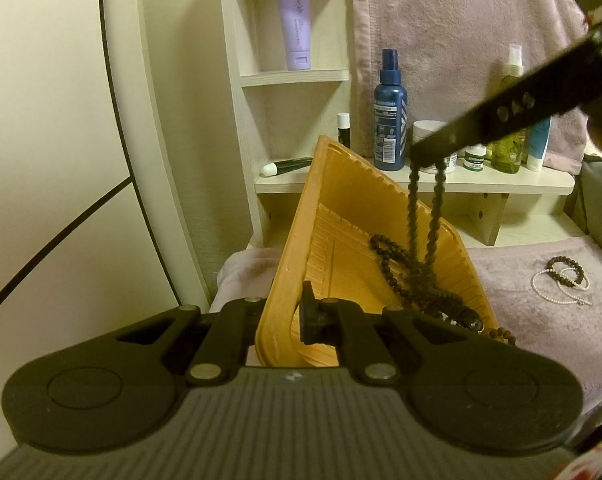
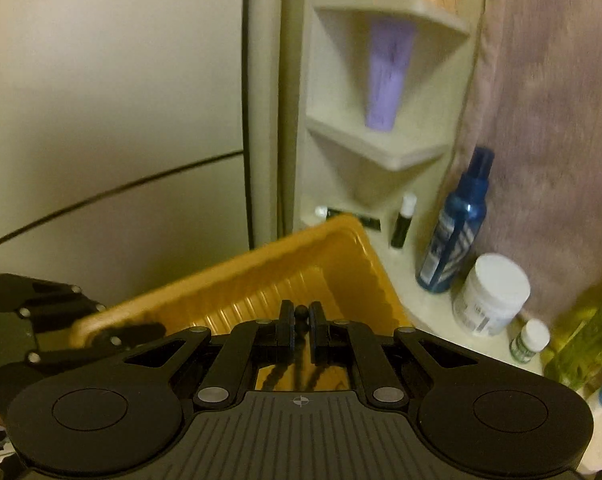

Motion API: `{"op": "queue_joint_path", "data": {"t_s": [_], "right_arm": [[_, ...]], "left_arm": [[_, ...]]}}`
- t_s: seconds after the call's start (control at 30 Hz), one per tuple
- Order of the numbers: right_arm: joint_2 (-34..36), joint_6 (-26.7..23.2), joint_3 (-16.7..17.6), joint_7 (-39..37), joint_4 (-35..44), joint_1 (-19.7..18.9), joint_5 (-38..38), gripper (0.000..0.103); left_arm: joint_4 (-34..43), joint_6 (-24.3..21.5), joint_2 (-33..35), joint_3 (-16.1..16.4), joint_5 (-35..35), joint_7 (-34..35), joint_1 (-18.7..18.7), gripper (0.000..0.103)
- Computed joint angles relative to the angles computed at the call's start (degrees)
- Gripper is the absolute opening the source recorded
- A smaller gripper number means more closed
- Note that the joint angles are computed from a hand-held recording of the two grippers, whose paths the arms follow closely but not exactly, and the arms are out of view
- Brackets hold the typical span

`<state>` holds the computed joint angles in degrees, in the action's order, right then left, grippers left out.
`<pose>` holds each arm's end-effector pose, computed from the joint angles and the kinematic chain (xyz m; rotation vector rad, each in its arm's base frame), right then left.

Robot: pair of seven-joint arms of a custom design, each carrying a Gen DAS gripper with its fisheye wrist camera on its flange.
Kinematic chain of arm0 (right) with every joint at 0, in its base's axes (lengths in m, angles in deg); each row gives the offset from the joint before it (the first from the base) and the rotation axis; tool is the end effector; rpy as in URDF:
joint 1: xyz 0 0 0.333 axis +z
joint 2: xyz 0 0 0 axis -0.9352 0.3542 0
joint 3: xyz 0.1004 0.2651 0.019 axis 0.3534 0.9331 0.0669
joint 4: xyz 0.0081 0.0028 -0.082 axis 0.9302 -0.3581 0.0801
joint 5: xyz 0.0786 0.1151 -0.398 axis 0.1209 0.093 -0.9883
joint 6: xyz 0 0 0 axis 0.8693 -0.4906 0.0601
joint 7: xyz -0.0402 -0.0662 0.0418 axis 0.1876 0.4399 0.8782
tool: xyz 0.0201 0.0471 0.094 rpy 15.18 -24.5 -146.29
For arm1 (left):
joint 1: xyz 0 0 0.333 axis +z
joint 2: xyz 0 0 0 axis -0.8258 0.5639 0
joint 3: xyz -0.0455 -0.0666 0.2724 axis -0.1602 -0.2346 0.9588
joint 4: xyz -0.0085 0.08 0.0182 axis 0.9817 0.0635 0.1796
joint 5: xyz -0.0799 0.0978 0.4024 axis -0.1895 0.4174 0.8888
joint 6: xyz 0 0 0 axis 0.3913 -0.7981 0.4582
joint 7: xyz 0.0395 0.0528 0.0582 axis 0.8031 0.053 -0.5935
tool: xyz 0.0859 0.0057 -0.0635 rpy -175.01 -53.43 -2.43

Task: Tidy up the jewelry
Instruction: 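Lower the bead necklace into the orange tray and release it, then move the open right gripper back over the pearl strand on the towel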

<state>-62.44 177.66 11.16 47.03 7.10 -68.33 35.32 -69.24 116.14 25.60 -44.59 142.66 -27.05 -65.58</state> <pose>0.7418 0.0805 0.5188 -2.0900 0.8429 -0.5010 0.6142 -0.2234 0.4448 -1.4975 1.6180 -0.8614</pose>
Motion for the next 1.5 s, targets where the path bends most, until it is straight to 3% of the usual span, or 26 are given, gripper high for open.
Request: {"op": "queue_joint_path", "data": {"t_s": [0.17,0.43,0.63,0.87,0.97,1.07,1.33,1.5], "right_arm": [[1.3,-0.2,0.0,0.9,0.9,-0.4,-0.2,0.007],[-2.8,4.4,0.5,-2.3,-4.0,-1.9,5.2,0.009],[-9.1,9.7,0.2,-9.9,-11.3,-4.3,19.1,0.009],[-13.4,18.0,-3.6,-17.4,-18.8,-5.1,37.4,0.01],[-13.9,22.7,-5.3,-18.2,-21.2,-5.0,41.0,0.011],[-13.8,24.8,-6.5,-16.8,-24.0,-5.1,41.3,0.015],[-11.7,27.5,-7.2,-9.5,-29.2,-5.7,29.9,0.02],[-10.5,27.5,-5.9,-12.6,-29.9,-6.9,27.5,0.02]], "left_arm": [[0.0,0.0,0.0,0.0,-0.1,0.1,0.0,0.006],[0.1,-0.3,0.1,0.0,-0.4,0.4,-0.1,0.006],[0.2,-0.4,0.2,0.0,-0.4,0.6,-0.1,0.006],[0.1,-0.6,0.1,0.1,0.1,0.2,-0.2,0.006],[0.1,-0.7,0.1,0.0,0.1,0.2,-0.2,0.006],[0.2,-1.0,0.2,-0.1,0.0,0.5,-0.3,0.006],[0.1,-1.7,0.0,-0.2,-0.7,1.4,-0.4,0.006],[0.0,-2.1,-0.2,-0.3,-1.0,1.8,-0.5,0.006]]}}
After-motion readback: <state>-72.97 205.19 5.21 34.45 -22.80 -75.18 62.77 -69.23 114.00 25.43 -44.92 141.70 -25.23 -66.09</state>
